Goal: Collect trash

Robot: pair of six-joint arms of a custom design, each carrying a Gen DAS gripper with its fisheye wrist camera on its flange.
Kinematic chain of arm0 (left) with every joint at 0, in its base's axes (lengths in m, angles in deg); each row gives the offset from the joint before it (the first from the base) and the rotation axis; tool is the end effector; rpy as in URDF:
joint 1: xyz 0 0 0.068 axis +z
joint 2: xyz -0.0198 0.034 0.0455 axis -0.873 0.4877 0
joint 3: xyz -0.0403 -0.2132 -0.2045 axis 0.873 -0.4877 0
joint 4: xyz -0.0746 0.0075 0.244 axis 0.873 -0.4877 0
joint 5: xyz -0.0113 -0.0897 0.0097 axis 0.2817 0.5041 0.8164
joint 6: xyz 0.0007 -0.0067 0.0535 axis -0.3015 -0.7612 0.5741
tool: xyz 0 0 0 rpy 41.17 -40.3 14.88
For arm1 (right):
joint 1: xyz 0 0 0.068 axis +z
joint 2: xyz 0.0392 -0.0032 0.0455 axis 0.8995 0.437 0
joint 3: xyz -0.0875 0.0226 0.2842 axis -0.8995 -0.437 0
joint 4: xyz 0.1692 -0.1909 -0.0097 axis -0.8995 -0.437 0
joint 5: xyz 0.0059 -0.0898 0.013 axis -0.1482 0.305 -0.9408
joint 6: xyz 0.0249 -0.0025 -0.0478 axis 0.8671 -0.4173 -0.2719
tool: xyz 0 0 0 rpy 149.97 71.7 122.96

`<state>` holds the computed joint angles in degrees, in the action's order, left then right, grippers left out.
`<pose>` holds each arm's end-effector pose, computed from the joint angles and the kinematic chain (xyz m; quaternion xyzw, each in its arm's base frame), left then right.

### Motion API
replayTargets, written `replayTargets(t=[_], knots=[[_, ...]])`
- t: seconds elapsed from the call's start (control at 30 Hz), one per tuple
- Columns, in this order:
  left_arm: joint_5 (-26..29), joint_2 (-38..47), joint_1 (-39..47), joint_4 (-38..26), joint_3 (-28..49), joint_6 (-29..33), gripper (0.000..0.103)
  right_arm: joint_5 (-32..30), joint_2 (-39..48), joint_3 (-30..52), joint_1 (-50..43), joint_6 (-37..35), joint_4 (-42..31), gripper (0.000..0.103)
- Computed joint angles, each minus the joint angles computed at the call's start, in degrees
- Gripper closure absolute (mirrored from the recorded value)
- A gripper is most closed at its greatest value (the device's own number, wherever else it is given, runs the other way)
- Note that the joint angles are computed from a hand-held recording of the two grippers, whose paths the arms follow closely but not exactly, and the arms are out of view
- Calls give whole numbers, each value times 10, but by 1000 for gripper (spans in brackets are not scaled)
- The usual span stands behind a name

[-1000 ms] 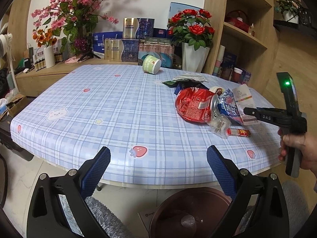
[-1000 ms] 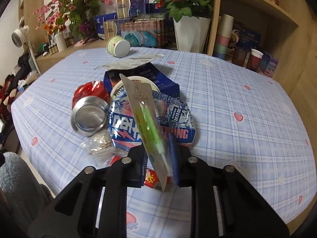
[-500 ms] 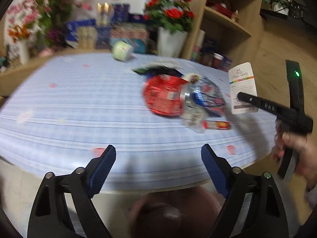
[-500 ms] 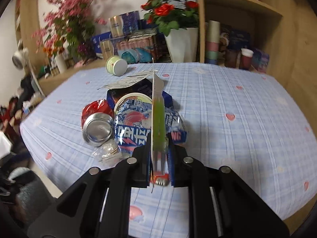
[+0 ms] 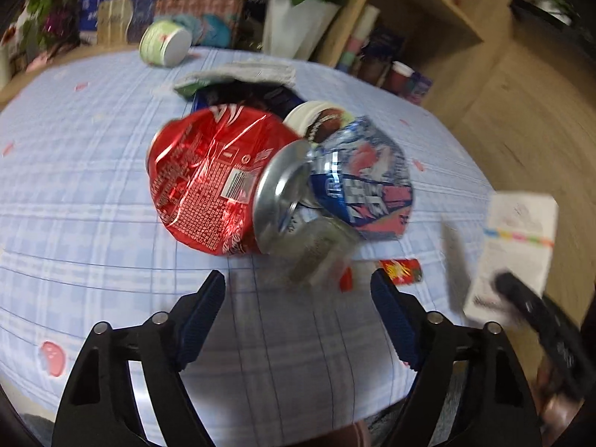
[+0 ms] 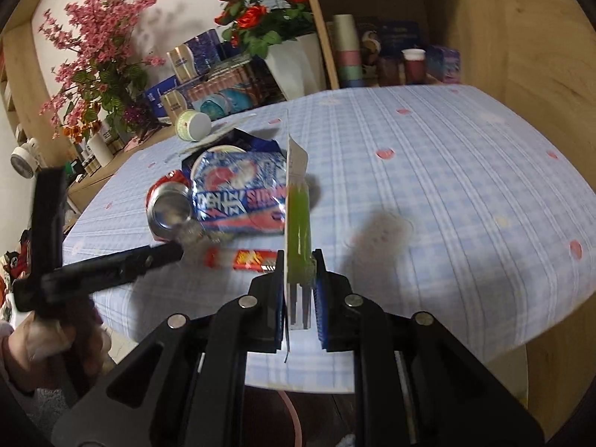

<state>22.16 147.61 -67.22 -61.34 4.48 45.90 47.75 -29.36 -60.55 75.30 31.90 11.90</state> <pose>0.3038 -0.0512 0.1281 0.2164 0.9128 -0.2228 0.2651 0.1184 0.0164 0.1282 0.1810 0.8814 0.0658 0.4314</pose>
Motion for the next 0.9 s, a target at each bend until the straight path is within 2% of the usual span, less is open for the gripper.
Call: replayTargets(t=[0.17, 0.23, 0.3, 0.5, 0.67, 0.9], knots=[[-22, 21, -26, 20, 8, -27, 32, 1, -31, -7, -1, 5, -27, 86], [-26, 24, -32, 14, 14, -29, 51, 5, -41, -7, 4, 8, -38, 86], [-23, 21, -30, 3, 14, -21, 61, 6, -51, -6, 7, 10, -47, 86], [-8, -25, -18, -14, -24, 44, 82, 41, -89, 2, 52, 33, -90, 86], [18, -84, 9, -19, -57, 80, 85, 80, -122, 17, 100, 53, -138, 86], [73, -166, 59, -95, -59, 119, 86, 150, -172, 42, 187, 97, -221, 86]])
